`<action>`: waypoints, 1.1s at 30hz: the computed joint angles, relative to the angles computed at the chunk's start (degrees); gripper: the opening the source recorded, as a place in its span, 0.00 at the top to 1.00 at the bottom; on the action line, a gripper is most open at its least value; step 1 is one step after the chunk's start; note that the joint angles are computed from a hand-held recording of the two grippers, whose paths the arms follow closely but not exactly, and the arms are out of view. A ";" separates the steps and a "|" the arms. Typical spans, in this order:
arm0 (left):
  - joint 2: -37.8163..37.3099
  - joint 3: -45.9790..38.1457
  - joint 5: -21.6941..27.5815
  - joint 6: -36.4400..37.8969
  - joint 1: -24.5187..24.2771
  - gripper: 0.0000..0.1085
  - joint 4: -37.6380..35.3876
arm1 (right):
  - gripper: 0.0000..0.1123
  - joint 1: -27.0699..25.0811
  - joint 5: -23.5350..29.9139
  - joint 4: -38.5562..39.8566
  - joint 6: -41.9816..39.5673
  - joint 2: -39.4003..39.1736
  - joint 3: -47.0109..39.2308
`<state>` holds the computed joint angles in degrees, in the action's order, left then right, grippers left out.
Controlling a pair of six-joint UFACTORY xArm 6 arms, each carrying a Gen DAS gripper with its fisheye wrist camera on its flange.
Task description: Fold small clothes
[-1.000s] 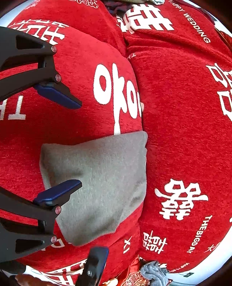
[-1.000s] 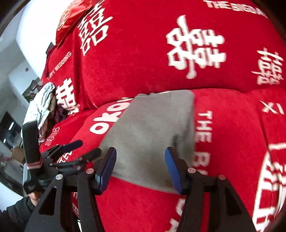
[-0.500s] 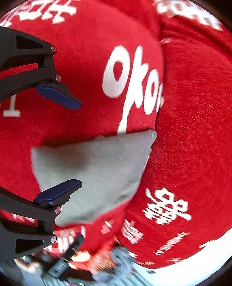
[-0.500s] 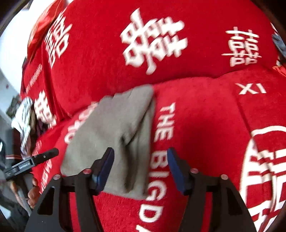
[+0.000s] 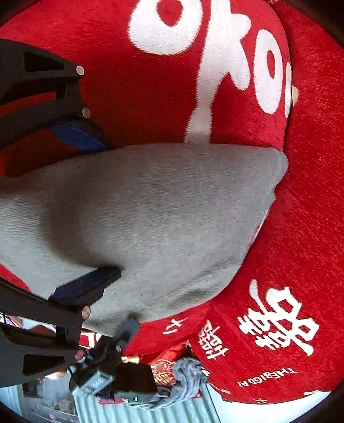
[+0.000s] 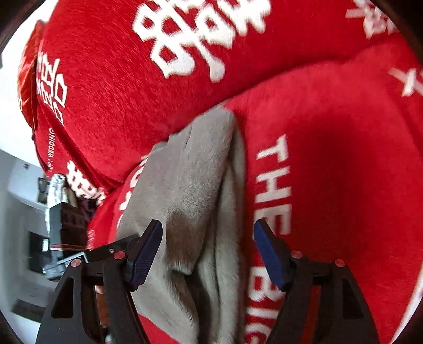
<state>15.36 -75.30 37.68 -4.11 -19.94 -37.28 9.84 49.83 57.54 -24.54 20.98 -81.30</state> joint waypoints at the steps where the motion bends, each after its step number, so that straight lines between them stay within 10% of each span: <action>1: 0.60 -0.73 0.08 -0.19 -0.04 0.22 0.48 | 0.34 0.28 0.42 0.49 -0.37 1.28 -1.05; 7: 2.19 -3.22 -1.40 -5.27 -1.44 0.40 10.62 | 0.63 3.75 -4.72 -0.88 -1.67 2.83 -2.53; 12: -0.43 -0.49 -6.19 -7.80 -3.23 0.56 17.66 | 0.65 6.06 -8.52 -3.05 -2.34 0.32 -1.05; 33: -20.67 18.03 -11.43 -17.05 -4.13 0.57 31.31 | 0.66 13.92 -15.57 -11.25 -0.17 -14.60 9.68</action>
